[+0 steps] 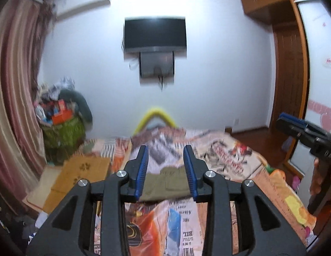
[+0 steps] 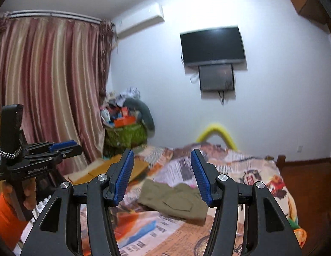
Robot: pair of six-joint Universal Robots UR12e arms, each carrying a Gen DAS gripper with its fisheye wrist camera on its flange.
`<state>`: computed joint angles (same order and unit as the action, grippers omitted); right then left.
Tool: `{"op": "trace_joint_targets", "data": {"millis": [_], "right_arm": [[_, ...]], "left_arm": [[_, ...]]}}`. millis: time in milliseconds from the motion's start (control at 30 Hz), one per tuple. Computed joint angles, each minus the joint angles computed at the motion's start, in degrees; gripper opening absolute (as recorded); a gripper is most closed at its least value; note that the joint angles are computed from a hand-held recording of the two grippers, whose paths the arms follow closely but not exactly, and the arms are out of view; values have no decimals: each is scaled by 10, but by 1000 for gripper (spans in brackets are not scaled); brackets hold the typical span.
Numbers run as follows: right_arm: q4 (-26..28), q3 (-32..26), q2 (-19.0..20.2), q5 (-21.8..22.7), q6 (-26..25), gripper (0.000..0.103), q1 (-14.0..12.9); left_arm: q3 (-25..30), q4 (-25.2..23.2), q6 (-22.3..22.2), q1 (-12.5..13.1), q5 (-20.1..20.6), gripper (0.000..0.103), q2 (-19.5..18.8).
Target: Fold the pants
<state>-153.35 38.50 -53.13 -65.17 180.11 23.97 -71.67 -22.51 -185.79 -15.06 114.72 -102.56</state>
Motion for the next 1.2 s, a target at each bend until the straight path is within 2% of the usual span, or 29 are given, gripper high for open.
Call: {"op": "trace_joint_targets", "data": {"millis": [267, 333, 367, 433, 567, 667, 700, 733, 767, 900, 1200], "right_arm": [[-122, 106, -55, -30, -4, 51, 16], [-144, 121, -62, -47, -8, 53, 20], [-152, 131, -67, -56, -11, 56, 22], [-168, 142, -71, -71, -7, 74, 25], [-175, 148, -73, -87, 12, 83, 27], [-172, 159, -82, -86, 25, 87, 27], [-169, 159, -82, -88, 27, 94, 28], [-169, 157, -81, -92, 29, 102, 28], [-176, 163, -84, -96, 31, 103, 29], [-184, 184, -95, -110, 29, 103, 30], [-181, 205, -107, -110, 26, 103, 30]], "left_arm": [[-54, 122, 29, -44, 66, 53, 25], [-68, 140, 26, -51, 71, 63, 31], [-73, 148, 24, -53, 74, 66, 28], [-80, 160, 22, -55, 78, 74, 28], [-95, 176, 31, -58, 79, 84, 31], [-101, 184, 35, -61, 86, 99, 30], [-104, 186, 35, -64, 89, 103, 32], [-106, 191, 36, -64, 91, 103, 33], [-108, 193, 36, -65, 91, 103, 34], [-113, 190, 27, -64, 86, 103, 34], [-120, 181, 10, -62, 80, 103, 38]]}}
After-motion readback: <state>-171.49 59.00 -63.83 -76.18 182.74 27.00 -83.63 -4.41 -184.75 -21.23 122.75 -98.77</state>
